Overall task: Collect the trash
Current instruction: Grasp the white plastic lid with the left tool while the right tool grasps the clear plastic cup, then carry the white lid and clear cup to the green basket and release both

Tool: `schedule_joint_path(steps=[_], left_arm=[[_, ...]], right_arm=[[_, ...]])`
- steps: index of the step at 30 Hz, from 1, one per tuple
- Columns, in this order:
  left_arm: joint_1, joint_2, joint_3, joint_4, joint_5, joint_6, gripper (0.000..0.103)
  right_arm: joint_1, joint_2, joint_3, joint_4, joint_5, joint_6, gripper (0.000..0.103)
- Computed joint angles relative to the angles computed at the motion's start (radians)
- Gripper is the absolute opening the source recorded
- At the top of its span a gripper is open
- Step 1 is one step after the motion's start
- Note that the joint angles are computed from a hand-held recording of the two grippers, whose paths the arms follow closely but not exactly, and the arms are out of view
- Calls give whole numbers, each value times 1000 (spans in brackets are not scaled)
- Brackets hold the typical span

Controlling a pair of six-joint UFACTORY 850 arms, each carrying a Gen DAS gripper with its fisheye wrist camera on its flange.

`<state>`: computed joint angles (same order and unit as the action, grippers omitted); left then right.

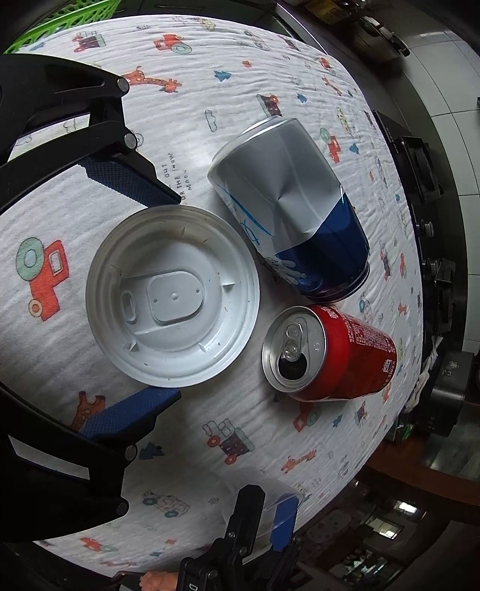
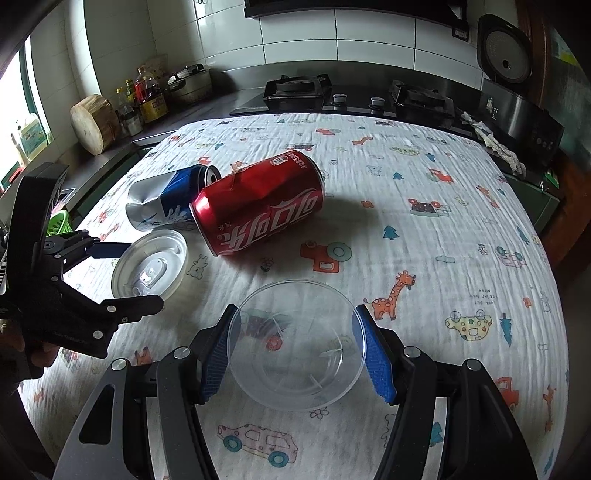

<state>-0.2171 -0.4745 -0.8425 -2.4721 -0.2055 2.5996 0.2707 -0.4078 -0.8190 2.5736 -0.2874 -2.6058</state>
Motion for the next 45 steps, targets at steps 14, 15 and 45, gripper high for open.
schedule_joint_path(steps=[14, 15, 45], left_arm=[[68, 172, 168, -66, -91, 94, 92], [79, 189, 182, -74, -94, 104, 92], [799, 366, 328, 168, -167, 20, 92]], right_arm=[[91, 77, 39, 46, 16, -34, 61], [102, 81, 39, 55, 19, -42, 61], [487, -100, -309, -342, 137, 369, 61]])
